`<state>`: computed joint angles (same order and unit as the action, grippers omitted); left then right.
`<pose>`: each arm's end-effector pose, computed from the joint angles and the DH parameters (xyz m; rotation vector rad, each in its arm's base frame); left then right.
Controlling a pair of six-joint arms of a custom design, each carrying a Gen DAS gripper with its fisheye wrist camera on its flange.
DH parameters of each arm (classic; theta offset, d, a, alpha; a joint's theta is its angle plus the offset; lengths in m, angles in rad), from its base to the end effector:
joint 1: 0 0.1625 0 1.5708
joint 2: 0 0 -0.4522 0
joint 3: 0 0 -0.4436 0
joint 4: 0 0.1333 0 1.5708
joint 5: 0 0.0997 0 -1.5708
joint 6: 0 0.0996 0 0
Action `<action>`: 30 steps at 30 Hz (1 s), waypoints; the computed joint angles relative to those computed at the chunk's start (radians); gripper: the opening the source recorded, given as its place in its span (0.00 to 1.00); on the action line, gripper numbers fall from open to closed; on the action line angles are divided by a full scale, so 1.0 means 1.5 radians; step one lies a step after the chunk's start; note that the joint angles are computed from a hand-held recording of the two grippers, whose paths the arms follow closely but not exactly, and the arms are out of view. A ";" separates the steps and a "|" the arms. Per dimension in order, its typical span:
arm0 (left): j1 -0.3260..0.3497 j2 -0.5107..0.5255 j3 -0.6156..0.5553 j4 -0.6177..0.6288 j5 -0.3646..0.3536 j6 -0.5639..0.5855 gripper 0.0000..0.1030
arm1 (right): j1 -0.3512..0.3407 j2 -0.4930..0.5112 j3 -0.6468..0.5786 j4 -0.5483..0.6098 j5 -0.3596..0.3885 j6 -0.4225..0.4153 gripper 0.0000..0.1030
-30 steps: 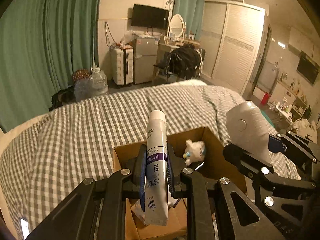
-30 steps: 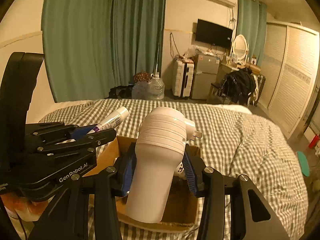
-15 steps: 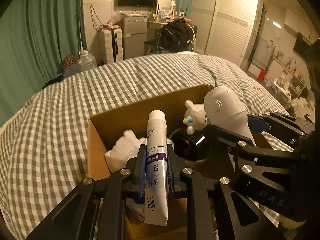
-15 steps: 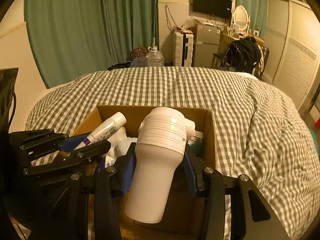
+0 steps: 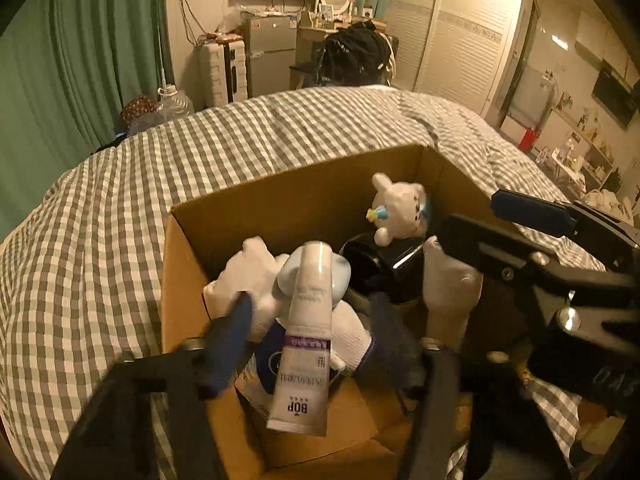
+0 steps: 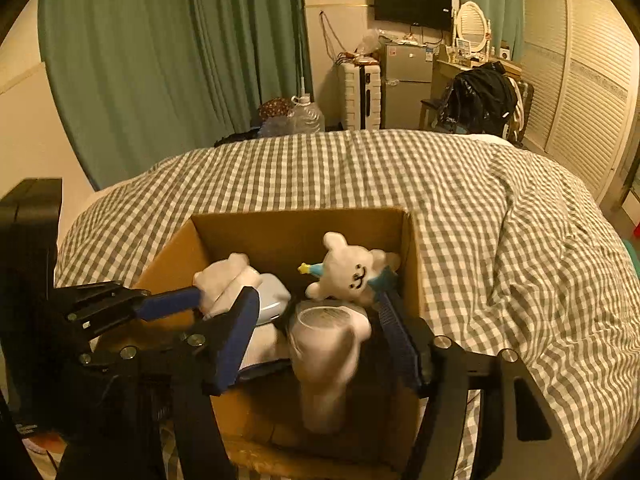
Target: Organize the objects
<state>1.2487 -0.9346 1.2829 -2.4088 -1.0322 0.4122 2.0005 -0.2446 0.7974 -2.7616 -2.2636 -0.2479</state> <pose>-0.0827 -0.8303 0.3463 0.7431 2.4167 -0.5983 0.4558 -0.8273 0.0369 0.5229 -2.3367 0.8599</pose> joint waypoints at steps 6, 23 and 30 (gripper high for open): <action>-0.010 -0.007 -0.007 0.001 0.010 -0.009 0.77 | 0.003 -0.012 0.003 -0.010 0.005 0.009 0.68; -0.078 -0.064 0.018 -0.229 0.033 0.071 0.98 | 0.059 -0.012 -0.061 -0.164 0.020 -0.116 0.86; -0.111 -0.120 0.096 -0.323 0.023 0.089 1.00 | 0.083 -0.034 0.009 -0.363 0.014 -0.241 0.97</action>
